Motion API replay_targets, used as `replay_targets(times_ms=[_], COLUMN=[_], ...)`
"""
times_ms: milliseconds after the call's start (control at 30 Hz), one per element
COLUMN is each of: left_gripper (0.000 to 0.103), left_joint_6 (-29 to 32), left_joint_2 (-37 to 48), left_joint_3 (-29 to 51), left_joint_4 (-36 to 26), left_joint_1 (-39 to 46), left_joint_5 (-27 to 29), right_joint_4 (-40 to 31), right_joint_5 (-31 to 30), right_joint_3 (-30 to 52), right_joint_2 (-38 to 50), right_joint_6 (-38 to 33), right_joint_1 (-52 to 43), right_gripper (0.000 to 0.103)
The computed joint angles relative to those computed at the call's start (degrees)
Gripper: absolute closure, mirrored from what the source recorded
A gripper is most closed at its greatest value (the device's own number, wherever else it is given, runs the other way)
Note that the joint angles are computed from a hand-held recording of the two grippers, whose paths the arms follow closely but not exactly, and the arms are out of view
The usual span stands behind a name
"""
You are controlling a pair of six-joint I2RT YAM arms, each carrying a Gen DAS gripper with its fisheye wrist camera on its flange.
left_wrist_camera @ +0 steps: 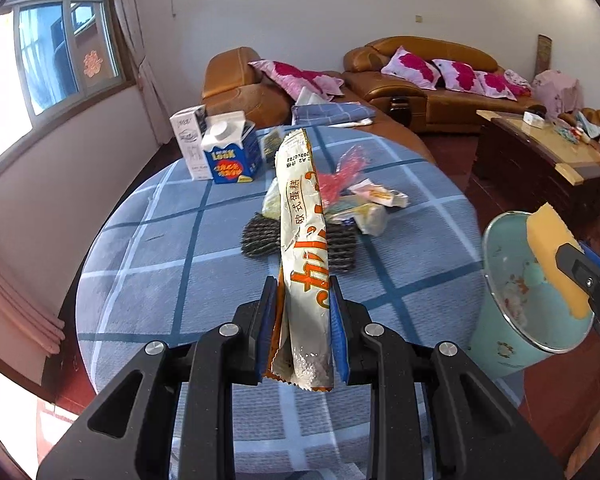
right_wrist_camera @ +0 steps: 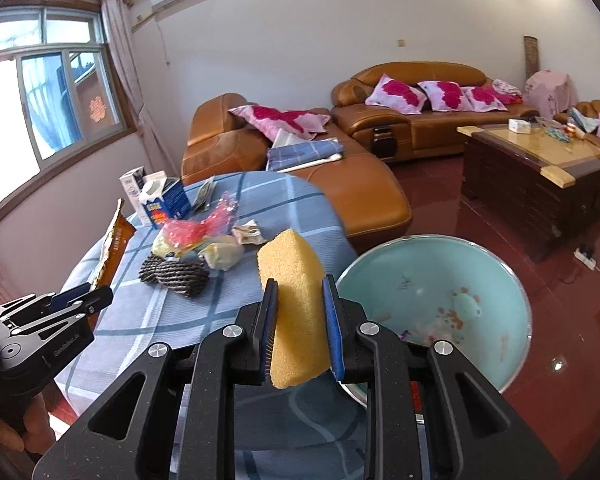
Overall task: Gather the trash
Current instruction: 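Move the wrapper and sponge over the teal bucket and open both tools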
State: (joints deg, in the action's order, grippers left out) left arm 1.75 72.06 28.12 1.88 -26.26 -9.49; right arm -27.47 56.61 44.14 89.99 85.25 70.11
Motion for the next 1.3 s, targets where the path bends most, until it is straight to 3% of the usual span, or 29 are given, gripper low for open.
replay_targets(times_ms=[533,1300], left_gripper=[0.078,0.078], left_joint_6=[-3.04,-5.51], left_joint_2=[-0.54,9.12], left_joint_3=[1.18,7.83], left_joint_4=[-2.09,-1.03], left_joint_1=[-10.17,-21.22], left_joint_5=[-5.43,-7.98], right_joint_4=[-10.44,-19.77], right_joint_5=[2.91,2.70], right_joint_3=[-2.39,-5.73], right_joint_2=[-3.63,-5.19], right_joint_6=[11.74,24.02], right_joint_1=[1.62,-0.28], right_gripper=[0.080,0.080])
